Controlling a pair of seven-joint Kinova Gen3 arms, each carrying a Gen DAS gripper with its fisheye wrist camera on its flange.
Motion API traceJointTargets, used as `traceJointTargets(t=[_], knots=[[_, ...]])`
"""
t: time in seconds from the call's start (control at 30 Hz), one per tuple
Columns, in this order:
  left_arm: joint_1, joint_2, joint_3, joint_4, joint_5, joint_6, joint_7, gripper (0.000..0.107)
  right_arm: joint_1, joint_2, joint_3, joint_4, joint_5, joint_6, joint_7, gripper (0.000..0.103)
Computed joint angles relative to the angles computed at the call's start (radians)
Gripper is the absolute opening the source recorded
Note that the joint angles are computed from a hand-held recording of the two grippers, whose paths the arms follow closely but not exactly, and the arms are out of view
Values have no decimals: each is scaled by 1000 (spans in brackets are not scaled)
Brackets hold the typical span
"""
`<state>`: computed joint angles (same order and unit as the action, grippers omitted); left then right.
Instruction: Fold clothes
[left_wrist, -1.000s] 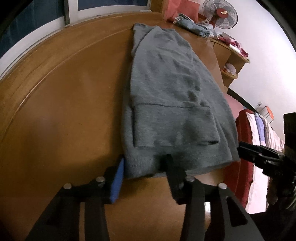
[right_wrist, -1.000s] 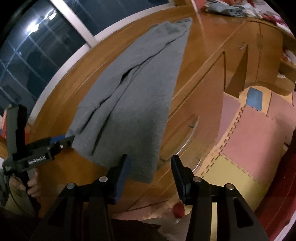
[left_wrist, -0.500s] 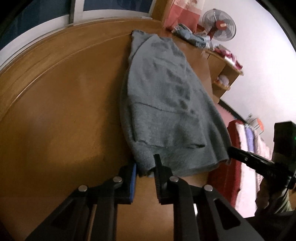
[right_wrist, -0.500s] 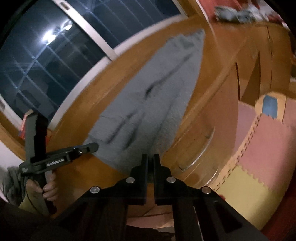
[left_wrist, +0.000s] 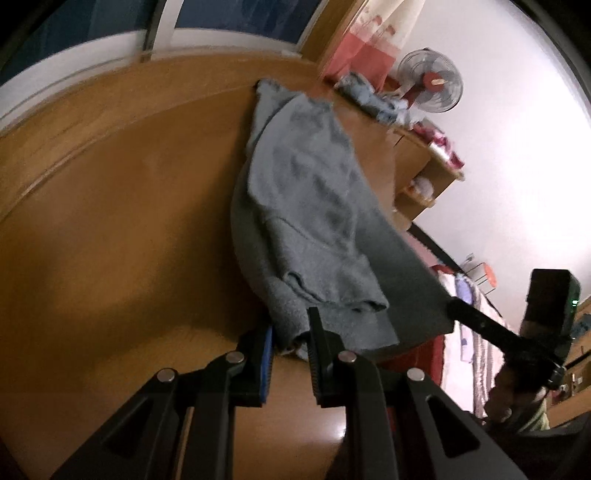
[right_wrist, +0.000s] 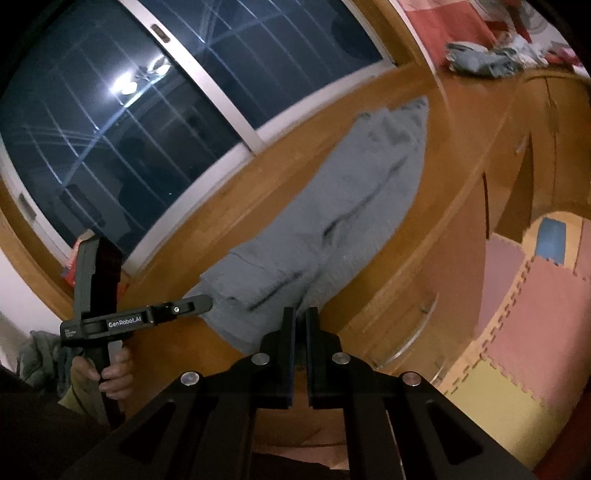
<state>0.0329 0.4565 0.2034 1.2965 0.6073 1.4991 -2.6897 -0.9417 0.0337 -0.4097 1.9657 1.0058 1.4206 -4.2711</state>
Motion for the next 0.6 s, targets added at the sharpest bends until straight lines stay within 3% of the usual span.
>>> traceJointTargets(t=[0.13, 0.37, 0.43, 0.6], knots=[[0, 8, 8, -45, 15, 41, 15, 14, 5, -27, -7, 7, 18, 13, 0, 5], [24, 81, 41, -227, 75, 142, 125, 14, 54, -128, -42, 97, 112, 28, -107, 5], [47, 90, 49, -275, 82, 130, 147, 14, 90, -161, -56, 127, 133, 18, -126, 5], [141, 105, 64, -355, 47, 54, 189, 14, 192, -247, -7, 183, 135, -70, -62, 5]])
